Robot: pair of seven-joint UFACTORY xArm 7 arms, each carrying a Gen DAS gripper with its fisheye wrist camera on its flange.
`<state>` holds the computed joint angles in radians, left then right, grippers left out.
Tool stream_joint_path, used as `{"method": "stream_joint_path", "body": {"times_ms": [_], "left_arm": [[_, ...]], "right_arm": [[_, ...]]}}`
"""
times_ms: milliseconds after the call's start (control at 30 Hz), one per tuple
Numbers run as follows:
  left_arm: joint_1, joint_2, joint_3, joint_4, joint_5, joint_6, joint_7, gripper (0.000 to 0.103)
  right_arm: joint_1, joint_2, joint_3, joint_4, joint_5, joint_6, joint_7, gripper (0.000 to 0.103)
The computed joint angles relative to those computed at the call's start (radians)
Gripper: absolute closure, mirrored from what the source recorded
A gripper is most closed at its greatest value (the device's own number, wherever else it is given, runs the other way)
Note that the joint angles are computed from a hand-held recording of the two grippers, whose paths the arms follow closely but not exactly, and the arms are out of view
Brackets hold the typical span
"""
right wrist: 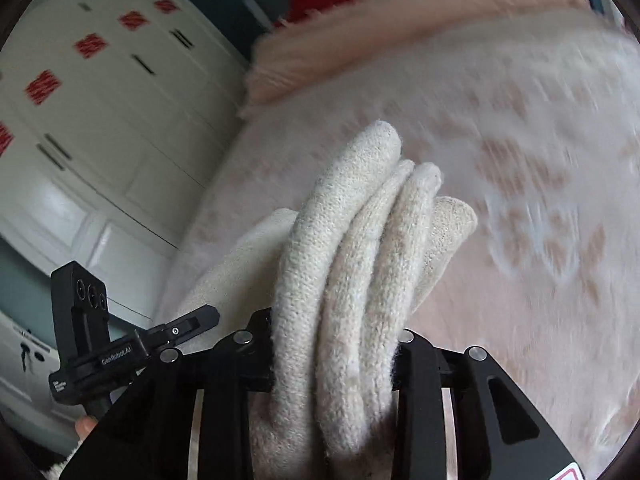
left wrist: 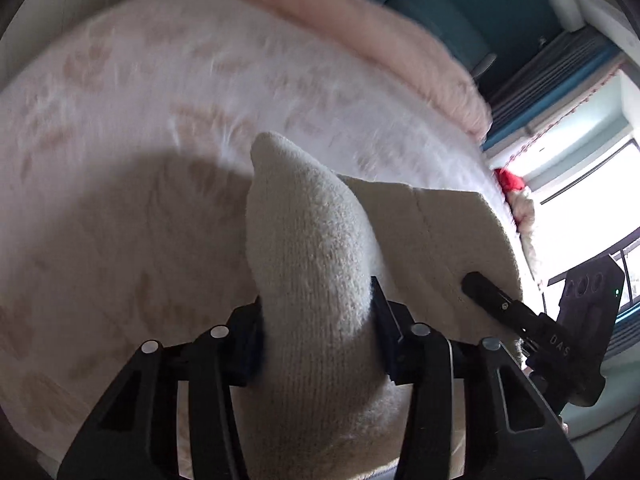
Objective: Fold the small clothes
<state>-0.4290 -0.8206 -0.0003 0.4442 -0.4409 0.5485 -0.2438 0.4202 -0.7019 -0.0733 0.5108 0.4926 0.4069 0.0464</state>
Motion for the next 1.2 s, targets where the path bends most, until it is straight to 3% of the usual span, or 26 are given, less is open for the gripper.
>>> {"method": "stream_joint_path", "body": {"times_ms": [67, 133, 200, 233, 300, 400, 500, 567, 667, 800, 867, 933, 967, 1033, 1133, 1200], "left_arm": [[0.036, 0.013, -0.022, 0.024, 0.046, -0.004, 0.001, 0.046], [0.097, 0.080, -0.076, 0.045, 0.137, 0.028, -0.016, 0.042], [0.141, 0.117, -0.116, 0.042, 0.206, 0.079, -0.054, 0.046], [0.157, 0.107, -0.129, 0.029, 0.206, 0.097, -0.049, 0.047], [0.123, -0.008, -0.089, -0.041, 0.200, 0.082, -0.066, 0.046], [0.107, -0.140, -0.081, -0.093, 0.192, 0.138, -0.092, 0.044], [0.101, -0.140, -0.092, -0.107, 0.192, 0.162, -0.122, 0.043], [0.100, -0.116, -0.112, -0.119, 0.200, 0.175, -0.148, 0.043], [0.101, -0.044, -0.114, -0.139, 0.218, 0.175, -0.160, 0.040], [0.100, -0.078, -0.105, -0.156, 0.223, 0.172, -0.176, 0.039], [0.104, -0.078, -0.123, -0.145, 0.250, 0.186, -0.180, 0.039], [0.106, -0.074, -0.144, -0.136, 0.271, 0.198, -0.196, 0.040], [0.103, -0.081, -0.157, -0.129, 0.280, 0.214, -0.209, 0.041], [0.092, -0.109, -0.181, -0.113, 0.298, 0.254, -0.232, 0.041], [0.062, -0.160, -0.224, -0.090, 0.336, 0.303, -0.248, 0.041], [0.048, -0.189, -0.262, -0.070, 0.363, 0.338, -0.269, 0.039]], "right_arm": [[-0.030, 0.083, 0.002, 0.024, -0.025, 0.020, 0.010, 0.057], [-0.162, 0.180, 0.081, 0.040, -0.141, 0.072, 0.107, 0.057], [-0.232, 0.145, 0.105, 0.013, -0.206, 0.112, 0.185, 0.078], [-0.203, 0.094, 0.073, -0.020, -0.178, 0.085, 0.161, 0.090], [-0.189, -0.038, 0.077, -0.051, -0.195, 0.114, 0.141, 0.091], [-0.087, -0.144, 0.071, -0.085, -0.152, 0.162, 0.115, 0.088], [-0.050, -0.086, 0.119, -0.104, -0.174, 0.160, 0.104, 0.089], [-0.105, 0.010, 0.175, -0.110, -0.255, 0.176, 0.129, 0.103], [-0.080, -0.001, 0.099, -0.146, -0.193, 0.159, 0.131, 0.103], [-0.106, -0.127, 0.198, -0.113, -0.275, 0.224, 0.202, 0.102], [-0.140, -0.093, 0.256, -0.101, -0.355, 0.246, 0.231, 0.102], [-0.172, -0.005, 0.282, -0.105, -0.378, 0.256, 0.230, 0.103], [-0.146, -0.004, 0.251, -0.111, -0.399, 0.246, 0.251, 0.103], [-0.133, -0.072, 0.258, -0.119, -0.406, 0.255, 0.289, 0.103], [-0.137, -0.203, 0.309, -0.113, -0.455, 0.305, 0.358, 0.093], [-0.159, -0.281, 0.356, -0.112, -0.503, 0.347, 0.420, 0.076]]}}
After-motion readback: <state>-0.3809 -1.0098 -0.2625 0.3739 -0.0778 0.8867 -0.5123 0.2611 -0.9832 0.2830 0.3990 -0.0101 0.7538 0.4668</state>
